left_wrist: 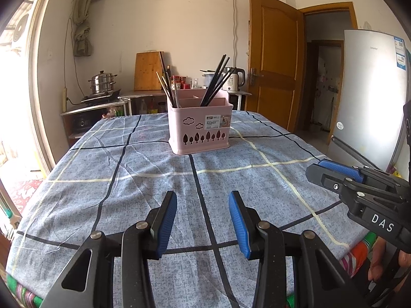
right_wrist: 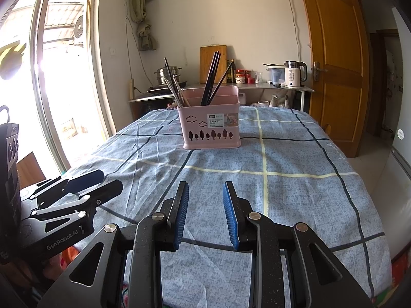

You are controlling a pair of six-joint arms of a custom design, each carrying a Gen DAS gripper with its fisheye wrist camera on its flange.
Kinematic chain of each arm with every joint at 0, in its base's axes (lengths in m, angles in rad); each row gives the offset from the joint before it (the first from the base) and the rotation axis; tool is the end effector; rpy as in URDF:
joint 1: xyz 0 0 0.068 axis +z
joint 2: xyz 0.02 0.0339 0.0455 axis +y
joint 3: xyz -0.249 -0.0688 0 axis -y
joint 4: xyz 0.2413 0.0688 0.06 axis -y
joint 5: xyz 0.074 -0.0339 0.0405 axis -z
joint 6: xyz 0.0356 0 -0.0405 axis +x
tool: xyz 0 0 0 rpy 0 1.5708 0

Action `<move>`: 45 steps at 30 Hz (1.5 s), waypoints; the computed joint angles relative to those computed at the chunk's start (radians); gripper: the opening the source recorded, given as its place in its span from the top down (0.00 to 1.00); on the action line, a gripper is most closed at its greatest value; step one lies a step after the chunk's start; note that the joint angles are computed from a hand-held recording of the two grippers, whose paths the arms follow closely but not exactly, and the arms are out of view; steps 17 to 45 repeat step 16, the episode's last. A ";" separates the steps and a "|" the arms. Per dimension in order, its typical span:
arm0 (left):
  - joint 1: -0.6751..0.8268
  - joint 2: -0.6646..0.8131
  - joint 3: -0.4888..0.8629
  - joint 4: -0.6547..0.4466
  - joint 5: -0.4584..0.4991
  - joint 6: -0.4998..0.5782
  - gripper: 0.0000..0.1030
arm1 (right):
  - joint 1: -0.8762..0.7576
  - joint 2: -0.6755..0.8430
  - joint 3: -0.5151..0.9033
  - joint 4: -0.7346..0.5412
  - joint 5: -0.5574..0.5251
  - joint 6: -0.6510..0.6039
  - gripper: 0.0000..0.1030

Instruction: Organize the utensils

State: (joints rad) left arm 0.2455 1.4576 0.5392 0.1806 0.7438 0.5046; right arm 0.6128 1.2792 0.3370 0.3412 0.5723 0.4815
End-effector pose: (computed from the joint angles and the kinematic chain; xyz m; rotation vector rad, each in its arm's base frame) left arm 0.2582 0.0399 0.1382 0.6263 2.0216 -0.4190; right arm 0.1948 0.1134 0.1333 0.1819 2.0585 0.0466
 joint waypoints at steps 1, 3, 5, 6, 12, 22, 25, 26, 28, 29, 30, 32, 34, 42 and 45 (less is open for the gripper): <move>0.001 -0.002 -0.002 0.000 0.001 0.003 0.59 | 0.002 0.003 0.000 0.002 0.001 0.000 0.73; 0.000 -0.006 -0.008 0.008 -0.003 0.003 0.59 | 0.004 0.002 0.001 -0.002 0.002 0.000 0.72; 0.002 -0.012 -0.015 0.014 0.000 0.005 0.59 | 0.005 0.001 0.001 -0.003 0.004 0.000 0.72; 0.002 -0.011 -0.016 0.019 0.001 0.002 0.59 | 0.004 0.001 0.001 -0.004 0.004 0.000 0.72; 0.003 -0.021 -0.033 0.036 -0.011 -0.004 0.59 | 0.005 0.003 0.004 -0.008 0.004 0.000 0.72; 0.006 -0.017 -0.031 0.036 -0.008 -0.005 0.59 | 0.006 0.003 0.001 -0.004 0.007 -0.001 0.72; 0.006 -0.017 -0.031 0.036 -0.008 -0.005 0.59 | 0.006 0.003 0.001 -0.004 0.007 -0.001 0.72; 0.006 -0.017 -0.031 0.036 -0.008 -0.005 0.59 | 0.006 0.003 0.001 -0.004 0.007 -0.001 0.72; 0.006 -0.017 -0.031 0.036 -0.008 -0.005 0.59 | 0.006 0.003 0.001 -0.004 0.007 -0.001 0.72; 0.006 -0.017 -0.031 0.036 -0.008 -0.005 0.59 | 0.006 0.003 0.001 -0.004 0.007 -0.001 0.72; 0.006 -0.017 -0.031 0.036 -0.008 -0.005 0.59 | 0.006 0.003 0.001 -0.004 0.007 -0.001 0.72; 0.006 -0.017 -0.031 0.036 -0.008 -0.005 0.59 | 0.006 0.003 0.001 -0.004 0.007 -0.001 0.72; 0.006 -0.017 -0.031 0.036 -0.008 -0.005 0.59 | 0.006 0.003 0.001 -0.004 0.007 -0.001 0.72; 0.006 -0.017 -0.031 0.036 -0.008 -0.005 0.59 | 0.006 0.003 0.001 -0.004 0.007 -0.001 0.72; 0.006 -0.017 -0.031 0.036 -0.008 -0.005 0.59 | 0.006 0.003 0.001 -0.004 0.007 -0.001 0.72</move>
